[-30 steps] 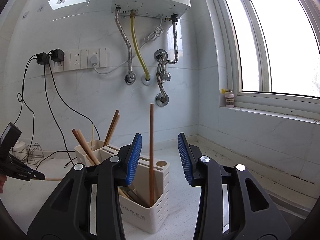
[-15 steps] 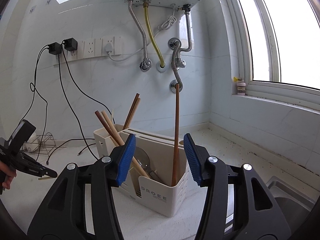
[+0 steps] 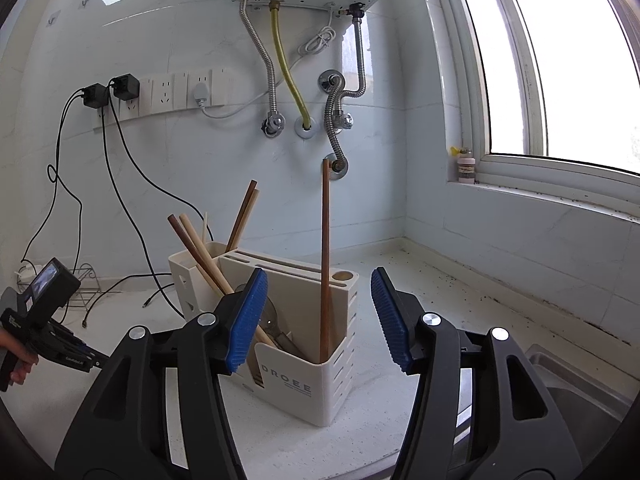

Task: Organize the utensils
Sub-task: 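Raise the light chopstick with the left tool up over the holder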

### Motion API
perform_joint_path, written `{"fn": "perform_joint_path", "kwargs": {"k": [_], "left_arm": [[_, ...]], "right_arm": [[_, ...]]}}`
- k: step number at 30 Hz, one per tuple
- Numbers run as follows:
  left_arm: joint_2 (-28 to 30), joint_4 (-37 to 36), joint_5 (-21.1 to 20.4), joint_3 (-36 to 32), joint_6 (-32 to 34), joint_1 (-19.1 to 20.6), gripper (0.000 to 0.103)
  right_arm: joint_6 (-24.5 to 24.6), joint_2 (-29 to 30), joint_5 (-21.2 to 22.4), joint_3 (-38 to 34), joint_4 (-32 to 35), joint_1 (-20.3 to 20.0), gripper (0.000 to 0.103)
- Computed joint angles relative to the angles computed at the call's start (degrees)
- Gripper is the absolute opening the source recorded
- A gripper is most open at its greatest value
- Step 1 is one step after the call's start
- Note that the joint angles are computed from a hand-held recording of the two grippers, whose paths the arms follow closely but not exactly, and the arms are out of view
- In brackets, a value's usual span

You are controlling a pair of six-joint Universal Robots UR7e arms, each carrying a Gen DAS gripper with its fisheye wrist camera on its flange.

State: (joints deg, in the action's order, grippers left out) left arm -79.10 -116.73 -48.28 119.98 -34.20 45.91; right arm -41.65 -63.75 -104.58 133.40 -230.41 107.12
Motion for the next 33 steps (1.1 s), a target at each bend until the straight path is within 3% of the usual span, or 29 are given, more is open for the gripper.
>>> {"fn": "perform_joint_path", "kwargs": {"k": [9,17,20,26,27,28,31,33], "left_arm": [[8.02,3.4,-2.11,-6.38,3.45,1.74,0.036],[10.94,2.63,-4.97,-8.6,5.23,1.31,0.036],[12.63,6.27,-3.54,-9.97,4.31,1.36,0.036],[13.37,3.97,-3.94,-10.66,4.67,2.92,0.037],[13.81,5.47,-3.66,-11.53,3.86,3.12,0.029],[14.66,7.74,-3.4,-13.06,3.06,3.29,0.009],[14.46,8.33,-7.63,-14.51,4.06,5.23,0.006],[13.09,9.06,-7.13,-13.46,4.04,5.36,0.006]], "right_arm": [[0.7,-0.9,-1.25,0.82,-1.5,-0.87,0.055],[1.2,-1.0,-1.83,0.7,-3.11,-1.34,0.061],[1.21,-1.03,-2.14,0.73,-3.24,-1.58,0.063],[1.24,-1.09,-2.25,0.76,-3.11,-1.76,0.065],[1.26,-1.12,-2.21,0.79,-3.02,-1.77,0.065],[1.28,-1.12,-2.18,0.78,-2.93,-1.8,0.065],[1.12,-1.13,-2.19,0.74,-2.61,-1.77,0.066],[1.0,-1.27,-2.13,0.74,-2.51,-1.7,0.066]]}}
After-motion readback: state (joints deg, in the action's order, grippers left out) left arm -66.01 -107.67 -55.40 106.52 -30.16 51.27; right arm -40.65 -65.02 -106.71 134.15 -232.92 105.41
